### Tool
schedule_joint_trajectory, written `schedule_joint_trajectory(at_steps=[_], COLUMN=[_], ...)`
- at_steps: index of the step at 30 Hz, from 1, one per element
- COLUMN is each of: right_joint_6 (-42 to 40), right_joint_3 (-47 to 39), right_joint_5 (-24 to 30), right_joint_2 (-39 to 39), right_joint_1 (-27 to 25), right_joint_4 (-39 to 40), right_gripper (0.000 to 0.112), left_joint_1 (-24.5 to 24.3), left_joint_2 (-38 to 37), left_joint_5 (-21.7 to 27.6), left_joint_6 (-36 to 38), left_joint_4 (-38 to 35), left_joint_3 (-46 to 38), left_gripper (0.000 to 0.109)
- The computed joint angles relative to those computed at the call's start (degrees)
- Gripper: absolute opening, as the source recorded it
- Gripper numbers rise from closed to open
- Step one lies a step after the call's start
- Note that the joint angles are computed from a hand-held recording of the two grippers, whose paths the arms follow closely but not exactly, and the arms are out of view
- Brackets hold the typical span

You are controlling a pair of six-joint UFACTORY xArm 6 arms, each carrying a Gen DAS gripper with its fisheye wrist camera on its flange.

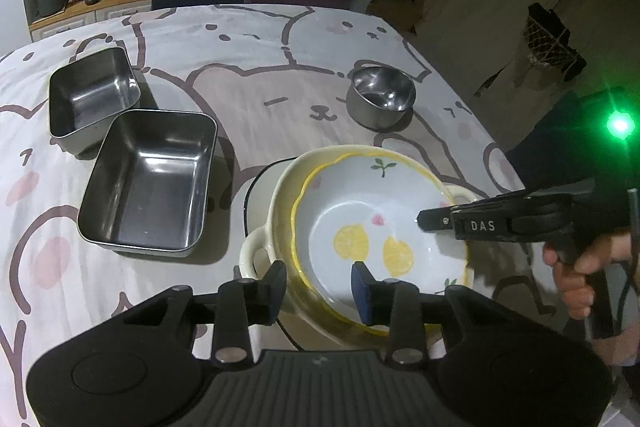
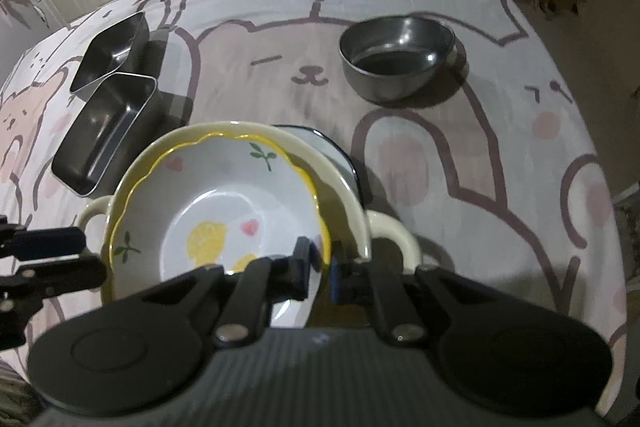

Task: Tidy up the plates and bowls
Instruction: 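Lower the lemon-print bowl into the cream bowl and open both grippers, then move both grippers to the rim of a steel rectangular tray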

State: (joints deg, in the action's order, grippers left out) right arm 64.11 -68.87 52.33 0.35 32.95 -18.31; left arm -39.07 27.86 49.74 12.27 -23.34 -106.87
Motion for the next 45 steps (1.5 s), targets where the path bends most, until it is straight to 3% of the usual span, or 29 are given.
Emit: schedule_joint_trajectory(at_steps=[6,13,20,23,25,30,36,40,45], right_joint_6=[-0.2,-1.0,-2.2,-1.0,0.5,3.1,8.5,13.6,17.9], right_joint_3=[2.3,1.7,2.2,2.6,3.3,2.6,3.0,3.2,0.5], right_joint_5=[-3.5,-3.1,-4.1,-4.5,-5.7,-3.7,-1.7,-2.4,-2.6], right_joint_2=[-0.7,-0.1,-0.5,-1.4,-2.5,-3.7,-6.1,-7.4,-5.7], right_joint_1=[-1.3,-1.5,-2.2,-1.8,-1.5,-0.1,1.5,2.4,3.5], right_joint_4=[3.1,4.6,7.4,6.2,4.3,0.2,-6.9,-12.3,-20.5], right_gripper=[0.012,0.014,0.024,0.036,0.054,0.068,0.09,0.102,0.102], left_joint_1=[0.0,-0.1,-0.1,-0.1,-0.2,-0.1,0.4,1.2,2.7], left_joint_2=[-0.5,-0.7,-0.4,-0.5,-0.5,-0.8,-2.3,-2.1,-2.0], left_joint_5=[0.2,-0.2,-0.1,-0.5,-0.8,-1.8,-7.6,-10.7,-14.2], left_joint_6=[1.0,0.6,0.4,0.4,0.5,-0.1,0.3,-0.6,-4.1], left_joint_4=[-1.0,-0.7,-0.6,-0.6,-0.5,-0.5,-1.2,-0.7,2.1], left_joint_3=[0.4,0.8,0.4,0.6,0.7,0.9,2.7,1.9,1.4], left_gripper=[0.043,0.054,0.058,0.065,0.067,0.077,0.097,0.101,0.103])
